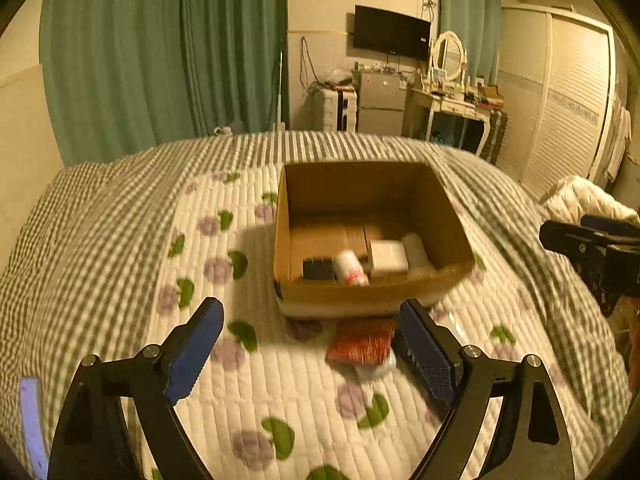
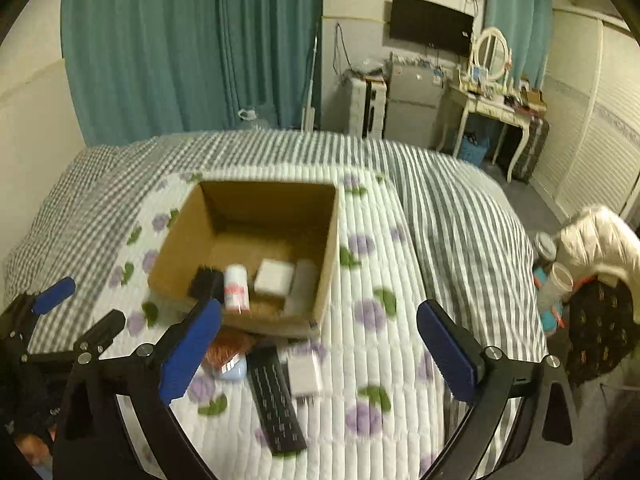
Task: Organize rigid objects
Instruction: 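Grasp the black TV remote with the right tool, then grasp the red rose-patterned card case with the left tool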
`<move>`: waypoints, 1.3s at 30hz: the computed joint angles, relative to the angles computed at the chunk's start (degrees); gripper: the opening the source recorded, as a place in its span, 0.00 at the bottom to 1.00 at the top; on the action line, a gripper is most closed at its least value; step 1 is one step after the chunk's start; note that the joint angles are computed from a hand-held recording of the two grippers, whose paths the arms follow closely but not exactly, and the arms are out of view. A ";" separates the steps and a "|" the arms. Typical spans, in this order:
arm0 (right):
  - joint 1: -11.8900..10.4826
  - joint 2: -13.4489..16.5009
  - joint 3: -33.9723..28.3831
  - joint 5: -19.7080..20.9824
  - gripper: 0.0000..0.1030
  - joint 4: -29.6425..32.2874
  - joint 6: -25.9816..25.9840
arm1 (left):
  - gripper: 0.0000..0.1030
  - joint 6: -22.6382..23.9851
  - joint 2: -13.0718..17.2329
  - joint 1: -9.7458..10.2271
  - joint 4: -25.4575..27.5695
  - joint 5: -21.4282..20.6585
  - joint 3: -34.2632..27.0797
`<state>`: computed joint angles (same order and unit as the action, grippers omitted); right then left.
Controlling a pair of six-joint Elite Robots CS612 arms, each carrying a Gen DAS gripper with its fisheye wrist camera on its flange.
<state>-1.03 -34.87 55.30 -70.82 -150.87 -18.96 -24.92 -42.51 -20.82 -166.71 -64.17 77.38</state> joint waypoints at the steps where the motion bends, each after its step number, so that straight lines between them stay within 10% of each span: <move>1: -0.22 -0.21 0.90 0.18 0.96 -0.03 0.52 | 0.89 -0.13 0.04 -0.03 0.21 -0.19 0.36; 14: 1.61 4.50 2.01 -1.71 0.95 10.11 -6.55 | 0.89 -4.60 3.22 0.89 3.48 -4.59 1.68; 20: 2.89 7.27 -1.58 -2.82 0.70 16.81 -9.10 | 0.89 -5.31 4.02 1.36 4.51 -5.88 1.51; 26: 3.25 8.96 -3.08 -3.62 0.42 14.37 -7.20 | 0.89 -6.02 4.42 1.51 5.56 -6.49 0.99; 39: 1.32 4.22 3.73 0.15 0.40 6.24 -4.34 | 0.89 -3.84 5.59 0.98 7.10 -7.23 -2.45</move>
<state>0.29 -30.66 59.03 -70.67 -144.63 -23.29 -28.76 -36.92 -19.84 -159.61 -71.40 74.93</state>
